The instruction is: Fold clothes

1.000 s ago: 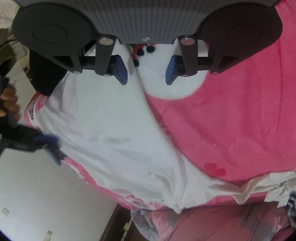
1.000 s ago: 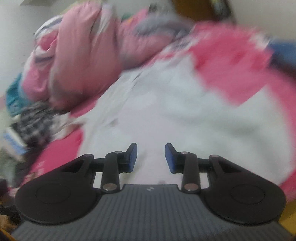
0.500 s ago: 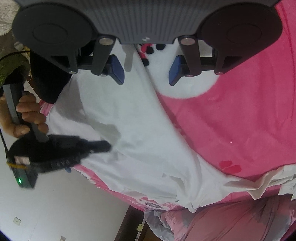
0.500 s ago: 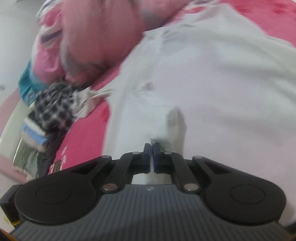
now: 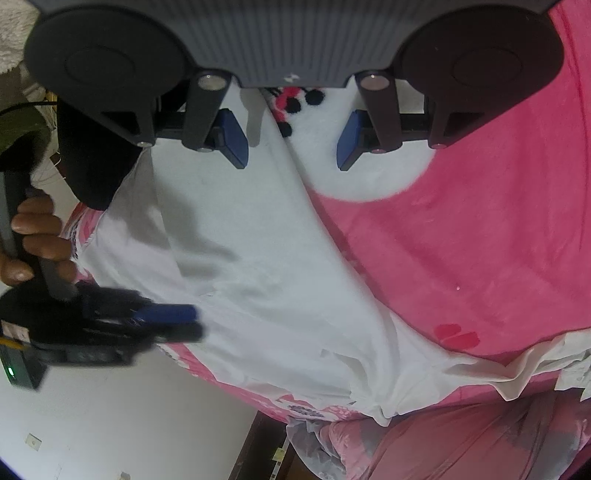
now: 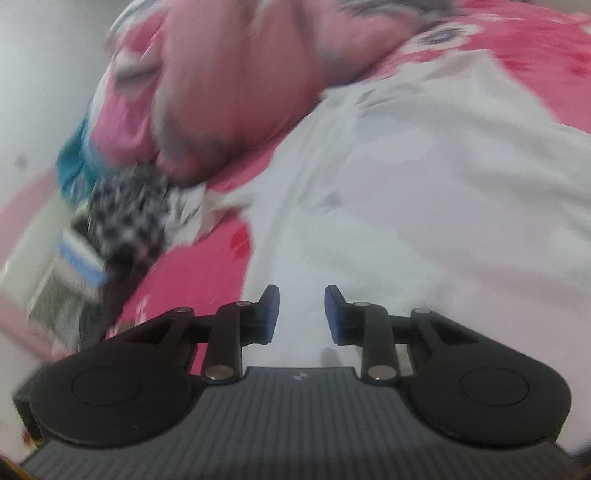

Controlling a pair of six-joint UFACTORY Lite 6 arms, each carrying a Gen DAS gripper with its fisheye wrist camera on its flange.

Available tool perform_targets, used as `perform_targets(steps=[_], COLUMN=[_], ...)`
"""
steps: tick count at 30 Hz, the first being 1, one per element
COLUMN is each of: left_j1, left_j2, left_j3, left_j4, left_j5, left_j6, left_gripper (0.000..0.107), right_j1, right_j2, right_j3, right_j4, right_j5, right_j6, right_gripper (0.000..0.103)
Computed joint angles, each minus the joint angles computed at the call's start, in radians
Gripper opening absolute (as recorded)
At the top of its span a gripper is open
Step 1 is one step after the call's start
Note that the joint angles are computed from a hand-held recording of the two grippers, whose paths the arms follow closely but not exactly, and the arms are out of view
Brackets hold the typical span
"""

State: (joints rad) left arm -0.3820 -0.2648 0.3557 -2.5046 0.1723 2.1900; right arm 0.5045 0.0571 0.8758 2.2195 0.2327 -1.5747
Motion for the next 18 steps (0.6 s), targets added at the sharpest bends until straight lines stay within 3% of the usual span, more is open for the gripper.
perform_targets(steps=[4,10,12,13,18], left_j1=[-0.007,-0.031,-0.035,-0.035,-0.023], left_j2=[0.004,0.01,0.01,0.009,0.001], left_j3=[0.004,0.008,0.007,0.005,-0.003], left_j4=[-0.029,-0.166,-0.196,-0.197,-0.125], left_j5=[-0.006,-0.019,-0.02,-0.018,-0.009], left_j6=[0.024,0.141,0.167,0.167,0.106], left_gripper=[0.055,0.055,0.055,0.055,0.055], right_j1=[-0.081,-0.122,-0.116,-0.111,-0.047], right_j2=[-0.056,0.073,0.087,0.089,0.057], right_j3=[-0.099,-0.057,-0.054,-0.056,-0.02], right_j4=[-0.05,-0.112,-0.095,-0.079,-0.045], right_j5=[-0.005,0.082,0.098,0.103,0.094], right_j6=[0.096,0.177,0.16,0.146,0.108], right_gripper=[0.027,0.028,0.015,0.0,0.0])
